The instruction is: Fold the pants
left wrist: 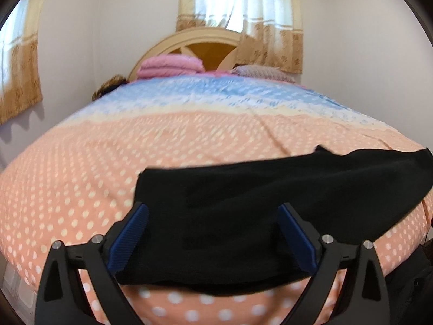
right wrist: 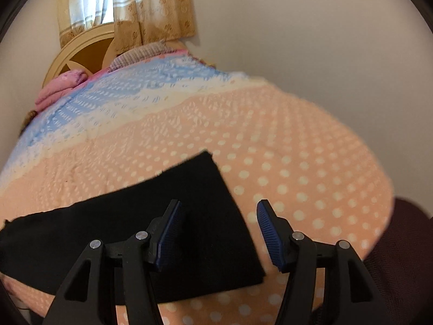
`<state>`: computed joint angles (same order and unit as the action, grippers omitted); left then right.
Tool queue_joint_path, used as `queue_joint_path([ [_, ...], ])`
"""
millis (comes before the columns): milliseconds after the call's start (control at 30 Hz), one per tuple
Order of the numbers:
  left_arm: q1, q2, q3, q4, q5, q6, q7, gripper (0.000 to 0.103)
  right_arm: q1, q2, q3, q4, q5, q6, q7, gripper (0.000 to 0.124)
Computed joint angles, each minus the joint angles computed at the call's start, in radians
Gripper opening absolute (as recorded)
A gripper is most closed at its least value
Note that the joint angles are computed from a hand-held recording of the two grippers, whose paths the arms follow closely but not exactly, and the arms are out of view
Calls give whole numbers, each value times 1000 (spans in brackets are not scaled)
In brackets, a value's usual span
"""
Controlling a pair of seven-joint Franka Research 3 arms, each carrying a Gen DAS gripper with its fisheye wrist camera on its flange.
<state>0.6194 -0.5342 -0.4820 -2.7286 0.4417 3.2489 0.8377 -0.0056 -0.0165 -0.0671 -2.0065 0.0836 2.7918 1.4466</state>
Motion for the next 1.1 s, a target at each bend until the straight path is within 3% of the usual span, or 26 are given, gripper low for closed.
queue_joint_path([
  [100, -35, 11, 1, 16, -9, 32, 0, 99, 35, -28, 22, 2, 81, 8, -90, 59],
  [200, -88, 33, 7, 27, -26, 41, 16, 100, 124, -68, 43, -8, 364, -68, -404, 59],
  [333, -147, 79, 18, 39, -43, 41, 44, 100, 241, -102, 87, -55, 538, -176, -664, 59],
  [400, -147, 101, -2, 52, -43, 29, 57, 100, 292, -103, 110, -71, 595, -227, -761, 59],
  [500, -242, 145, 64, 70, -60, -23, 114, 100, 360, -99, 151, -102, 639, -266, -893, 59],
  [533, -231, 141, 54, 67, -22, -27, 76, 100, 382, -94, 166, -113, 640, -261, -936, 59],
  [633, -317, 152, 147, 42, -35, 2, 64, 100, 418, -70, 208, -140, 542, -172, -907, 56],
  [667, -336, 150, 168, 34, -42, 13, 63, 100, 417, -47, 208, -121, 494, -192, -857, 46],
  [733, -359, 131, 186, 27, -54, 6, 65, 100, 410, -20, 196, -79, 462, -268, -814, 44],
  [867, -256, 77, 82, 15, -75, 59, 51, 100, 385, -7, 167, 18, 550, -402, -888, 44],
  [933, -253, 98, 74, 34, -87, 91, 68, 103, 372, 32, 163, 100, 582, -452, -868, 44],
  [1033, -230, 147, 32, 69, -117, 105, 106, 103, 377, 131, 185, 241, 583, -427, -788, 44],
  [1100, -252, 183, 38, 87, -132, 105, 131, 103, 389, 209, 201, 340, 552, -427, -711, 44],
])
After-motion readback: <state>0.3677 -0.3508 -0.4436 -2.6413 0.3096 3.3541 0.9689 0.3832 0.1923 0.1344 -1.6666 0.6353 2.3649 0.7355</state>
